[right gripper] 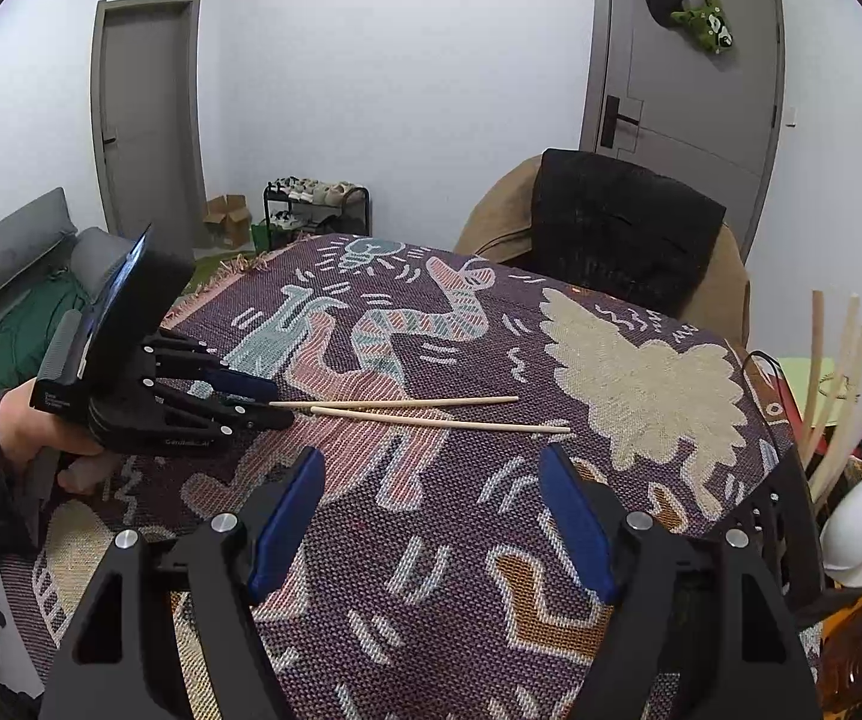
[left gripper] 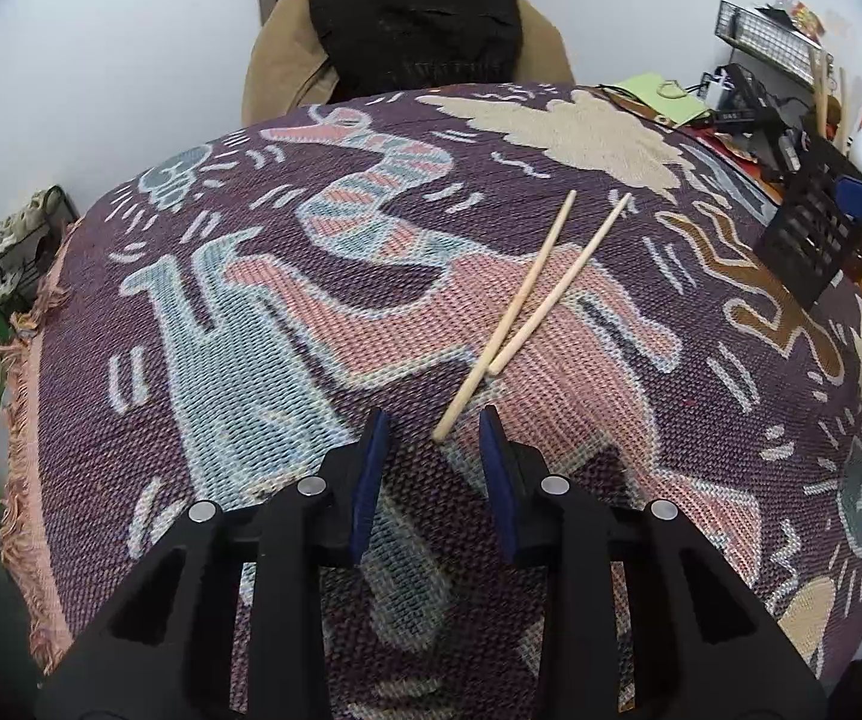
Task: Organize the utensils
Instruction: 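Close the left gripper on one wooden chopstick and lift it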
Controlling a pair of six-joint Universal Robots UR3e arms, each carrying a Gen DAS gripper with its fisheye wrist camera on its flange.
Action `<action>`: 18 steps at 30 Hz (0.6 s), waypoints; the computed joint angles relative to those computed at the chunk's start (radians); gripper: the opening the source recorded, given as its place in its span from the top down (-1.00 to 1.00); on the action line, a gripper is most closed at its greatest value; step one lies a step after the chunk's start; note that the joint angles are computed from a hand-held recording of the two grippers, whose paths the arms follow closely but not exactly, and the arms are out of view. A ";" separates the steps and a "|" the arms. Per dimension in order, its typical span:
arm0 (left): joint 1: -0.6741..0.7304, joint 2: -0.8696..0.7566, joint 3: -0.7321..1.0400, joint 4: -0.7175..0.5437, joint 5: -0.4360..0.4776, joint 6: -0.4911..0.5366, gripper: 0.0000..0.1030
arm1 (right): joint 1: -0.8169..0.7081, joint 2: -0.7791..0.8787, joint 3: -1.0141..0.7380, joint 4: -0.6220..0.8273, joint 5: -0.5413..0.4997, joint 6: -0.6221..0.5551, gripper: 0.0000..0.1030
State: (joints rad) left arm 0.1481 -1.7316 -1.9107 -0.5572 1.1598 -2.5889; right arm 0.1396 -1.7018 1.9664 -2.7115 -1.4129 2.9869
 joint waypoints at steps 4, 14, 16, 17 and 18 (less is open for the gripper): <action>-0.004 -0.011 -0.006 0.032 -0.008 0.013 0.67 | 0.026 0.061 -0.053 0.014 -0.010 -0.012 -0.38; 0.108 0.139 -0.040 -0.114 -0.180 0.076 0.90 | 0.105 0.259 -0.256 0.100 -0.025 -0.074 -0.22; 0.145 0.198 -0.053 -0.148 -0.221 0.087 0.90 | 0.128 0.314 -0.315 0.128 -0.034 -0.092 -0.20; 0.163 0.222 -0.057 -0.163 -0.242 0.089 0.90 | 0.139 0.345 -0.348 0.144 -0.036 -0.105 -0.20; 0.180 0.241 -0.061 -0.175 -0.260 0.091 0.90 | 0.150 0.371 -0.376 0.156 -0.042 -0.114 -0.19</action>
